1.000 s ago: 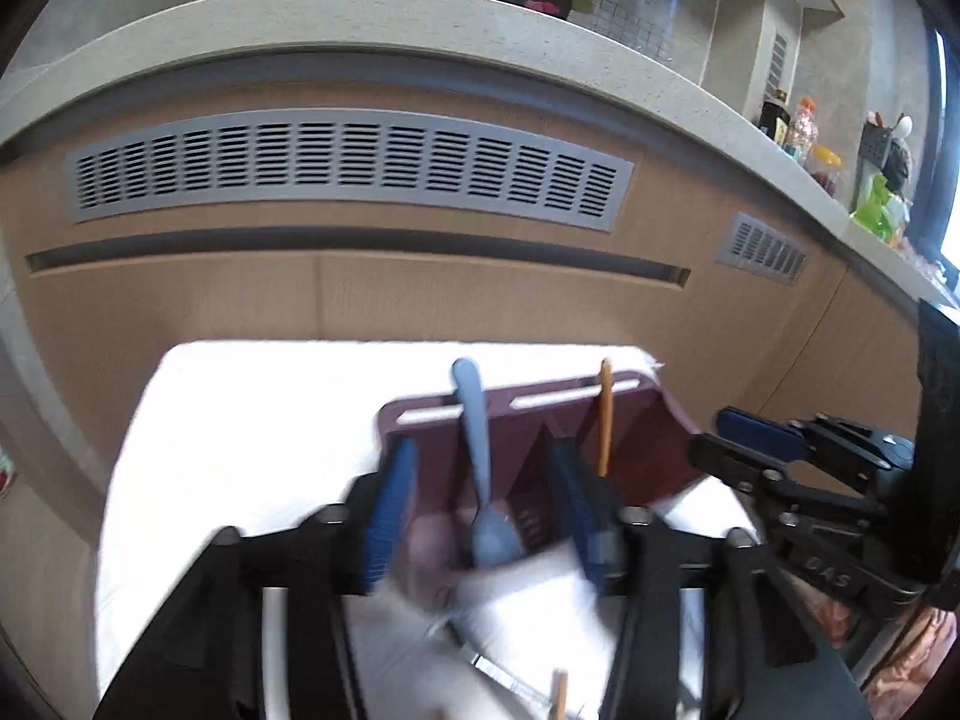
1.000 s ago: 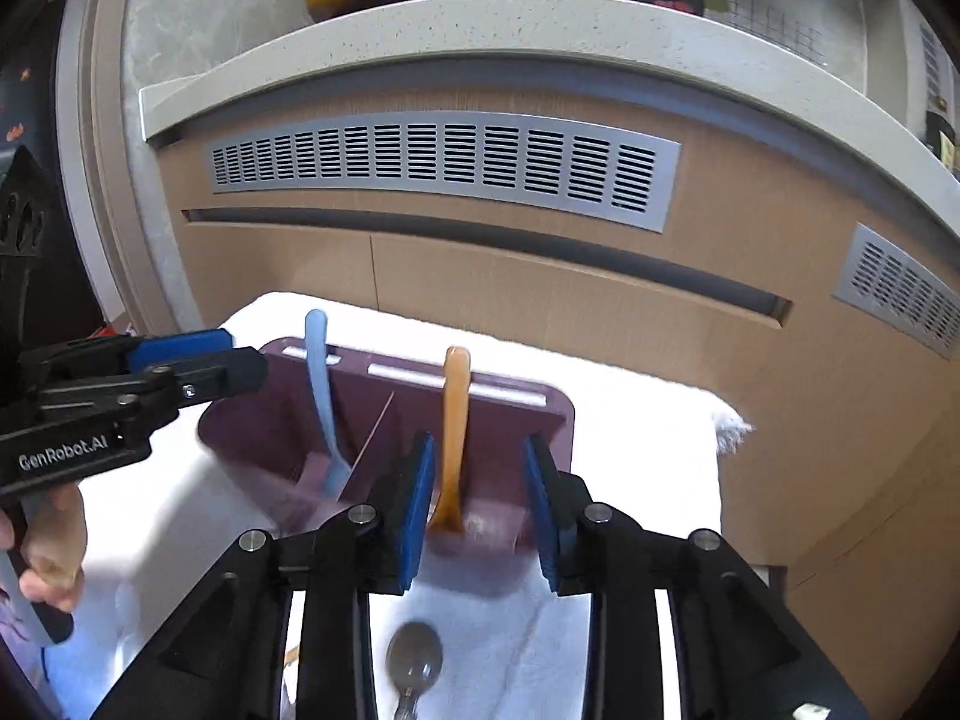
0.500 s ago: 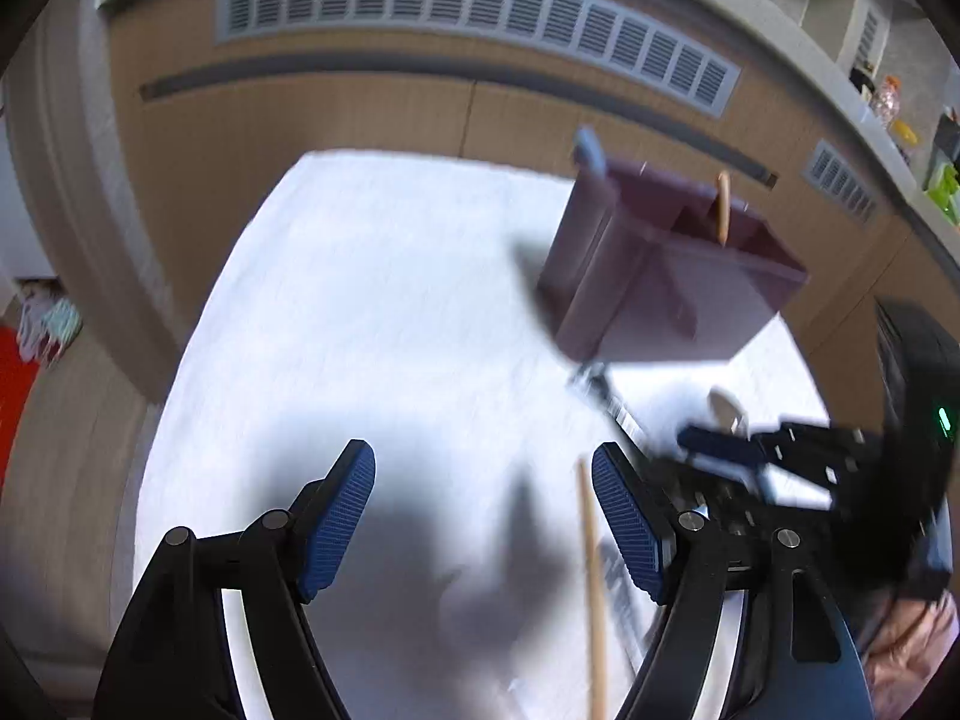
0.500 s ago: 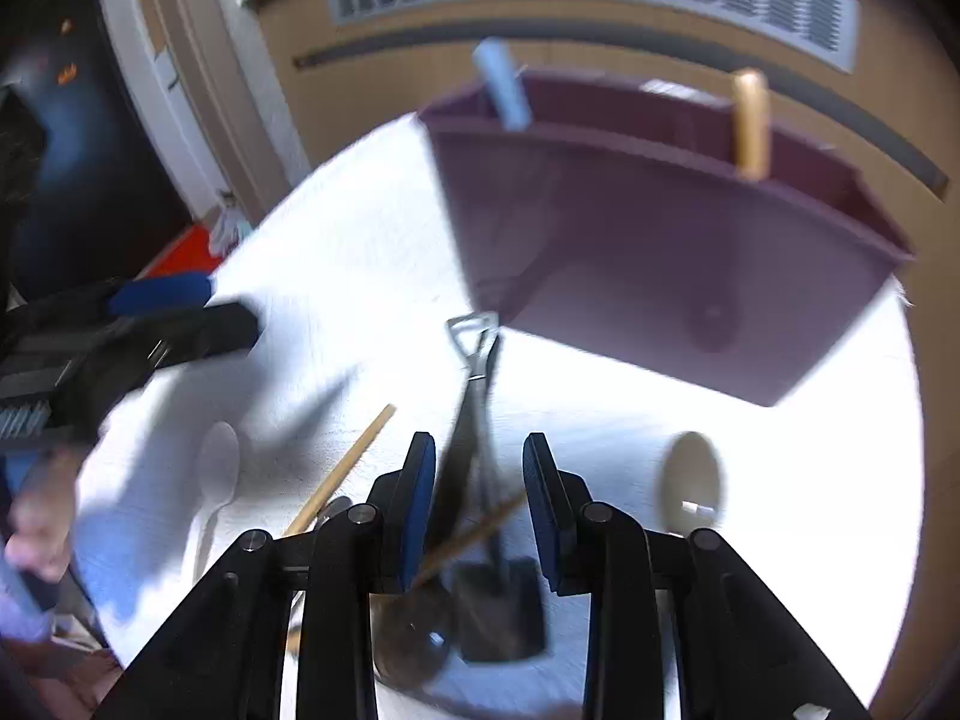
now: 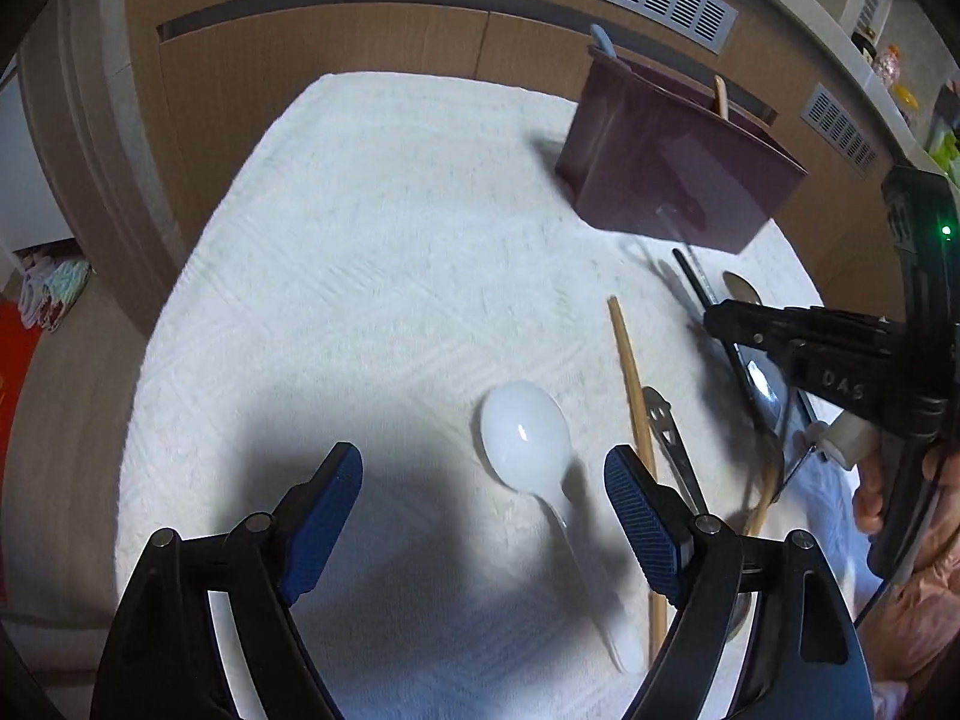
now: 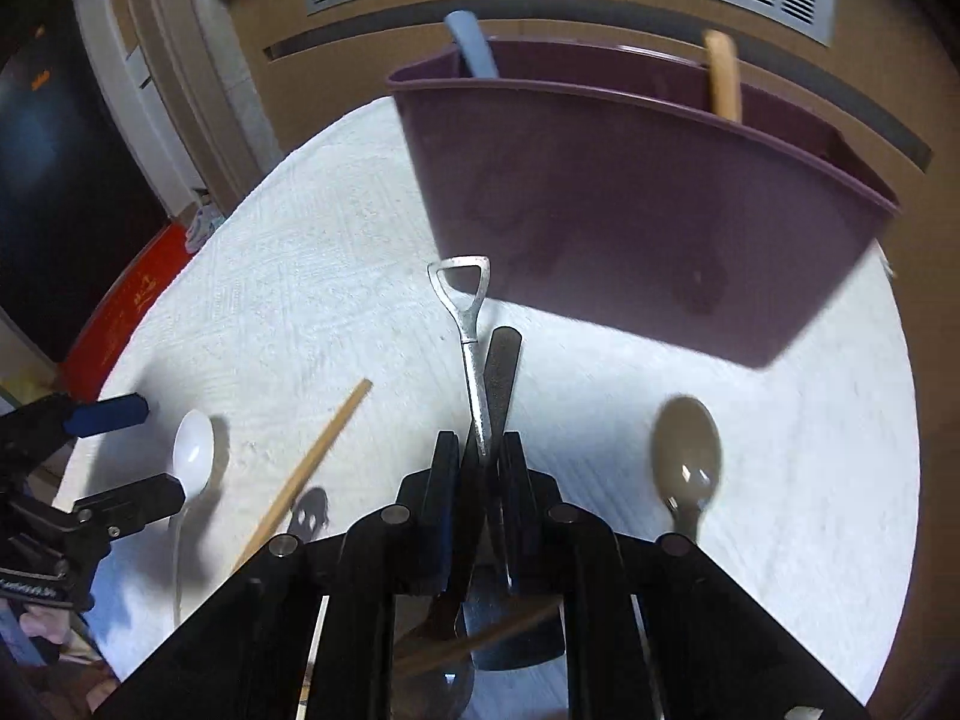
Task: Organize utensils
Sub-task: 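Grasp the white plastic spoon with the left tool while the right reaches toward the metal utensils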
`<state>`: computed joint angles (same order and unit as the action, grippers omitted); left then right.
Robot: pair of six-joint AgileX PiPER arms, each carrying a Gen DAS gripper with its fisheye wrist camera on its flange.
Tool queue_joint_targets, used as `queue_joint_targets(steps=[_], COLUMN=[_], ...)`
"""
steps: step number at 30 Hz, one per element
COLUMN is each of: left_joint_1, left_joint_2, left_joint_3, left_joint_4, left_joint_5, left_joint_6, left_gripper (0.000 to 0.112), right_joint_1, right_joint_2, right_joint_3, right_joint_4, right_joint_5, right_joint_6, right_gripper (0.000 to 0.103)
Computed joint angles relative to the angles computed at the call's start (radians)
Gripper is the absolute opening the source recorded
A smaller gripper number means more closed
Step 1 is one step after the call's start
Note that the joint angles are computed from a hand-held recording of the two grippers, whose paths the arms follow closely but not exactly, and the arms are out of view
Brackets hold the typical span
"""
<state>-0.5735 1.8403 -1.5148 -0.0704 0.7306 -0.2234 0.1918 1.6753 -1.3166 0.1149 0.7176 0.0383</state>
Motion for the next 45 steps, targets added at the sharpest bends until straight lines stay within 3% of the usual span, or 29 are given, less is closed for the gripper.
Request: queue_joint_targets(steps=[4,6,12,15,19,27,32,35,36,37,38,42,45], left_joint_1=[0.006,-0.007,-0.061,-0.101,-0.148,-0.115,-0.094,-0.092,-0.093,-0.094,-0.097,-0.086,-0.081], left_joint_2=[-0.013,0.008,0.109,0.15,0.138,0.036,-0.012,-0.036,-0.045,-0.052,-0.058,-0.061,-0.058], left_joint_3=[0.025,-0.006,-0.169,-0.219,-0.172,-0.082,-0.073,-0.062,-0.053,-0.049,-0.04,-0.035,-0.04], left_joint_4=[-0.085,-0.048,0.12,0.207,0.301,0.187,0.119,0.119,0.131,0.143,0.154,0.127,0.12], left_joint_5=[-0.016,0.012,0.111,0.124,0.051,-0.081,-0.125,-0.143,-0.153,-0.16,-0.168,-0.183,-0.192], left_joint_6=[0.062,0.028,-0.107,-0.158,-0.206,-0.13,-0.07,-0.068,-0.075,-0.08,-0.087,-0.068,-0.065], left_gripper=[0.076,0.067,0.066,0.062,0.033,0.033,0.033,0.033,0.033,0.033,0.033,0.033,0.034], right_joint_1=[-0.023,-0.041,-0.033,-0.039,-0.053,-0.073,-0.05,-0.036,-0.033,-0.033,-0.038,-0.03,0.046], right_joint_2=[-0.095,-0.146,-0.241,-0.276,-0.298,-0.361,-0.353,-0.302,-0.288,-0.272,-0.26,-0.221,-0.19], right_joint_3=[0.088,0.129,0.182,0.218,0.232,0.232,0.207,0.198,0.202,0.204,0.212,0.217,0.215], right_joint_4=[0.013,0.036,-0.027,-0.006,0.032,0.05,-0.057,-0.158,-0.192,-0.216,-0.22,-0.269,-0.486], right_joint_5=[-0.031,-0.044,-0.067,-0.086,-0.095,-0.088,-0.079,-0.078,-0.082,-0.084,-0.092,-0.091,-0.082], right_joint_6=[0.02,0.002,0.046,0.032,0.012,-0.023,0.031,0.098,0.127,0.15,0.161,0.217,0.399], right_gripper=[0.012,0.012,0.012,0.011,0.007,0.005,0.005,0.015,0.025,0.042,0.049,0.057,0.099])
